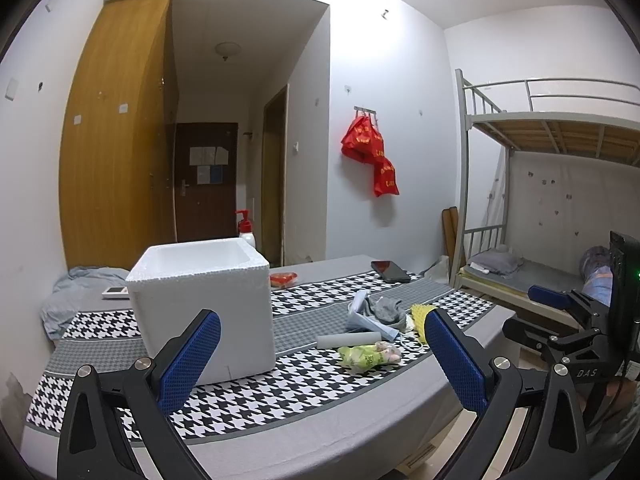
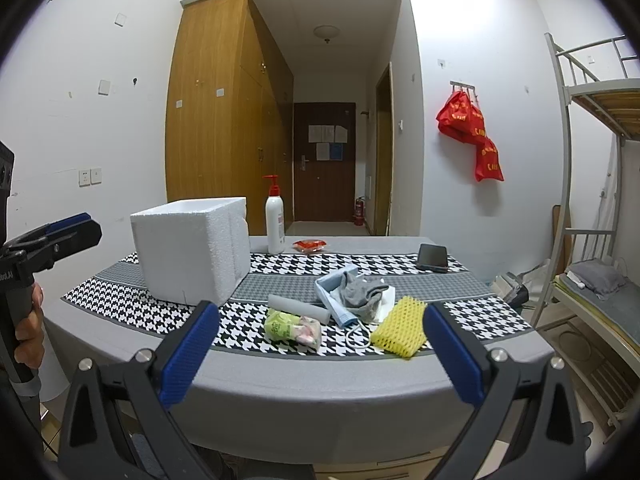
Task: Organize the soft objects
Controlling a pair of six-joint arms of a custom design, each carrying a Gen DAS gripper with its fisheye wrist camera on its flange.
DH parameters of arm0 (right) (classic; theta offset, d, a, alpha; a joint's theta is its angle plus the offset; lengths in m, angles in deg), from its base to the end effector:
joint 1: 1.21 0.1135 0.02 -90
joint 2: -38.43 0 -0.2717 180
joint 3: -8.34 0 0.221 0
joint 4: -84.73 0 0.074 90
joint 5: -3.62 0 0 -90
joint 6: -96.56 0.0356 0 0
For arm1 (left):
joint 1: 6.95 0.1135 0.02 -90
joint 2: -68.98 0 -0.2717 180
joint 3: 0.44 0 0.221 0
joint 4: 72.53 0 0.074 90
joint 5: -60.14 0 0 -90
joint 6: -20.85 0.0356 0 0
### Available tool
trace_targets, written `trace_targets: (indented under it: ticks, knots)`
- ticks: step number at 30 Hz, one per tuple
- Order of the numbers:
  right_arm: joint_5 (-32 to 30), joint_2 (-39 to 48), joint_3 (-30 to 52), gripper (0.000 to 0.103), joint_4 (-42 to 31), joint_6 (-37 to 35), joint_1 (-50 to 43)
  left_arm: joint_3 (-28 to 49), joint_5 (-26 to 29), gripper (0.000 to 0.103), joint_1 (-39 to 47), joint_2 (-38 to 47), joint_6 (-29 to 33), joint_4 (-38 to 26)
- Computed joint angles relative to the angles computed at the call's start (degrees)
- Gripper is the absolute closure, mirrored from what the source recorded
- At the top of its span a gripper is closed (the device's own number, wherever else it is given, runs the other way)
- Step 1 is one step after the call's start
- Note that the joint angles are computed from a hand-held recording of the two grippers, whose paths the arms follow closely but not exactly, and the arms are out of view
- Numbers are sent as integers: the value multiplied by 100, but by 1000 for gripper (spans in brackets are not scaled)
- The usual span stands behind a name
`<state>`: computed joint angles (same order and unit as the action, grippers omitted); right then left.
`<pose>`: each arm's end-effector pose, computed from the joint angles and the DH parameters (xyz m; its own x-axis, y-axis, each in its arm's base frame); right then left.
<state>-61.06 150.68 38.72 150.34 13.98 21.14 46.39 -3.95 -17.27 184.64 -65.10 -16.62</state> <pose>0.2426 0.0833 0.1165 -0.2521 0.0225 -0.9674 0.0691 0.9976 0.0052 0.3128 -0.0728 0.1286 -0.1785 0.0971 -0.9791 0.5942 0.8038 -0.0286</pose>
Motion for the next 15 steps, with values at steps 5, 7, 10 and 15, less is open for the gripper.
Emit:
trace_targets:
  ticks: [5,7,10,15]
  knots:
    - [6,-36,-11,0,-32,13,-8,57,-35,1,-34,-22,14,-111]
    - [-30,-78,-19,0,-64,11,-40,80,-62,1,-60,-25,26,-144]
    - [-36,-107,-13,0,-117,11,-53,155,-74,1,-85,-17,36,-251]
    - [-204,-153,7,0,-183,-12,-226,284,-111,1,-131,15,36,-392]
